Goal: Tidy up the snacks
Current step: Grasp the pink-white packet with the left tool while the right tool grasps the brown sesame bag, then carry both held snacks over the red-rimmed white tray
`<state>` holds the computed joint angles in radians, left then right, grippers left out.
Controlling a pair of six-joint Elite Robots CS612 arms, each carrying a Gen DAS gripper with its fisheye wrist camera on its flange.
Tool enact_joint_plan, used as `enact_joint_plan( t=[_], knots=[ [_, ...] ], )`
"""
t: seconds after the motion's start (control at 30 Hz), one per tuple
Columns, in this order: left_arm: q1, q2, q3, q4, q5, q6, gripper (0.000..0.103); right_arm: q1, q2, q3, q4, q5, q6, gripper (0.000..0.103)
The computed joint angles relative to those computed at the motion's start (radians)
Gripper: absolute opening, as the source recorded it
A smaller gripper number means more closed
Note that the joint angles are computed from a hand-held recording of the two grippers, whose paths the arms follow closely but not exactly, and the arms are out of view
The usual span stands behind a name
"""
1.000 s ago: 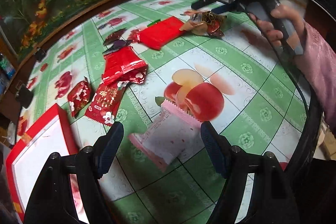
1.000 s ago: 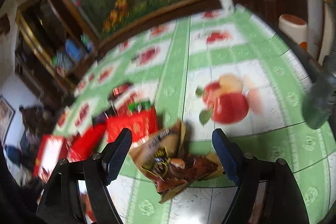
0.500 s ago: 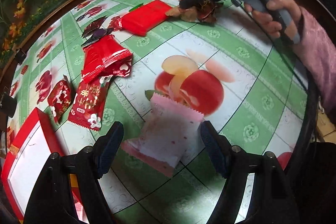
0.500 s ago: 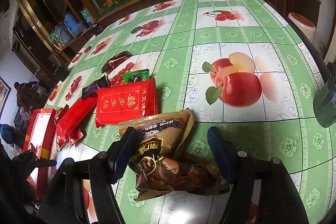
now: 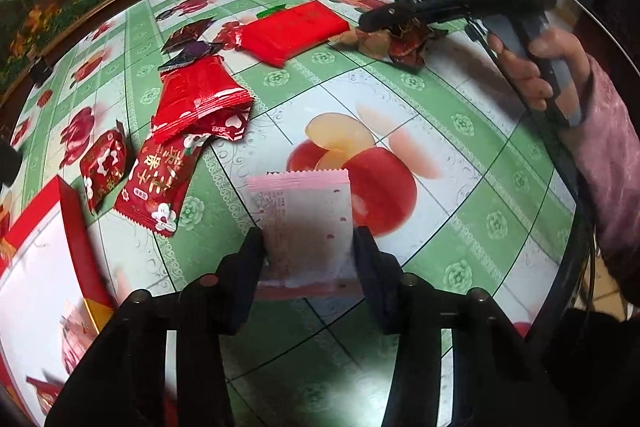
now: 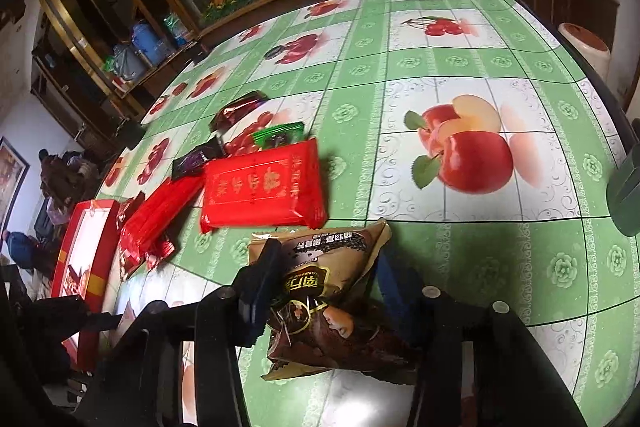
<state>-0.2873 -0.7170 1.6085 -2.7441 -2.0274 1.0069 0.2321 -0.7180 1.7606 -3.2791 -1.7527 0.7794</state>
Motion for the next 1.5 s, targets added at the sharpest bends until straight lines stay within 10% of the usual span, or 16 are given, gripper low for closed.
enact_joint_plan(
  t=[0.63, 0.87, 1.07, 1.5],
  knots=[
    [0.052, -0.007, 0.010, -0.065, -0.171, -0.240, 0.037, 0.011, 0.017, -0.026, -0.059, 0.138, -0.102, 0.025],
    [0.067, 0.002, -0.002, -0.062, -0.175, -0.281, 0.037, 0.036, 0.005, -0.035, -0.014, 0.100, -0.179, 0.071],
    [0.080, 0.004, -0.012, -0.063, -0.205, -0.300, 0.037, 0.078, 0.001, -0.032, -0.004, -0.014, -0.218, 0.083],
    [0.104, 0.006, -0.018, -0.066, -0.265, -0.309, 0.037, 0.109, 0.029, -0.064, 0.086, -0.135, -0.159, 0.050]
  ],
)
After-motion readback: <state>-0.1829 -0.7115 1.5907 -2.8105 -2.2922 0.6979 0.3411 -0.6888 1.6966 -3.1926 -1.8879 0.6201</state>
